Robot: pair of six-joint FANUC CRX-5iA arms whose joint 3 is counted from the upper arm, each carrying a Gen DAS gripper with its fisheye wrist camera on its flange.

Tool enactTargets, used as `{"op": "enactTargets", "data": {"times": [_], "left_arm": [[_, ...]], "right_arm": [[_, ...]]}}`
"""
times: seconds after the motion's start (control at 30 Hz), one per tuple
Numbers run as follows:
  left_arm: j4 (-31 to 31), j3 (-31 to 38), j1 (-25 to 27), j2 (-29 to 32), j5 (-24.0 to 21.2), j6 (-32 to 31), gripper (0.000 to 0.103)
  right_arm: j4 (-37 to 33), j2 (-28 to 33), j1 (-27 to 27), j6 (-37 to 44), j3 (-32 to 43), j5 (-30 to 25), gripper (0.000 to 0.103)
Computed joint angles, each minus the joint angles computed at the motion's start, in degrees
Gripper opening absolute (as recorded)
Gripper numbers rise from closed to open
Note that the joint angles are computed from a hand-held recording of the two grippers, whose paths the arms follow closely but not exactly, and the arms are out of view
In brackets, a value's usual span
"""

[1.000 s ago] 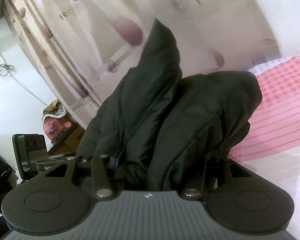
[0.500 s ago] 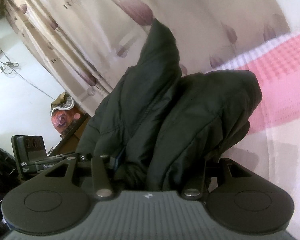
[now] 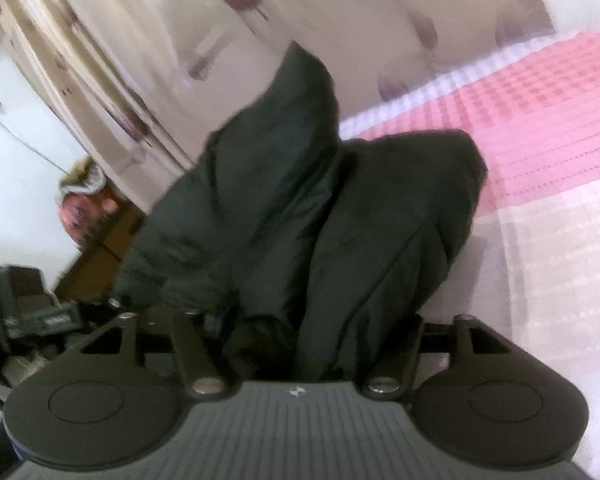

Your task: Fold large clothes

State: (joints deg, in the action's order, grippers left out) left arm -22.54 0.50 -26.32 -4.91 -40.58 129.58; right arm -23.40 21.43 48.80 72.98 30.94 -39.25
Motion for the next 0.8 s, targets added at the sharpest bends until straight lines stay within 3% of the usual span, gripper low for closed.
{"op": "enactTargets", "data": {"times": [0.2, 0.33, 0.53, 0.63, 0.73, 0.8], "left_arm": [[-6.80, 0.33, -2.84, -0.21, -0.89, 6.15, 0.103], [-16.87, 3.28, -7.88, 0.43, -6.09, 13.01, 0.103], [-32.93, 6.97, -17.30, 1.23, -16.84, 24.38, 0.103], [-43.45, 10.29, -24.16, 3.60, -26.88, 29.59, 0.103], [-50.42, 15.43, -29.76, 7.70, -38.13, 28.98, 0.103], [-52.05, 15.91, -31.68, 7.58, -38.88, 28.12, 0.103]], "right_arm": [[14.13, -1.16, 3.76, -8.84, -6.95, 6.19, 0.093], [20.09, -1.98, 5.03, -14.28, -9.00, 7.69, 0.094], [51.99, -6.74, 10.08, -37.31, -20.01, 12.07, 0.095], [70.73, -9.76, 11.18, -51.89, -26.68, 13.97, 0.097], [82.30, -12.91, 11.29, -61.24, -31.67, 17.23, 0.099], [87.61, -14.57, 11.31, -65.83, -33.87, 18.91, 0.100]]}}
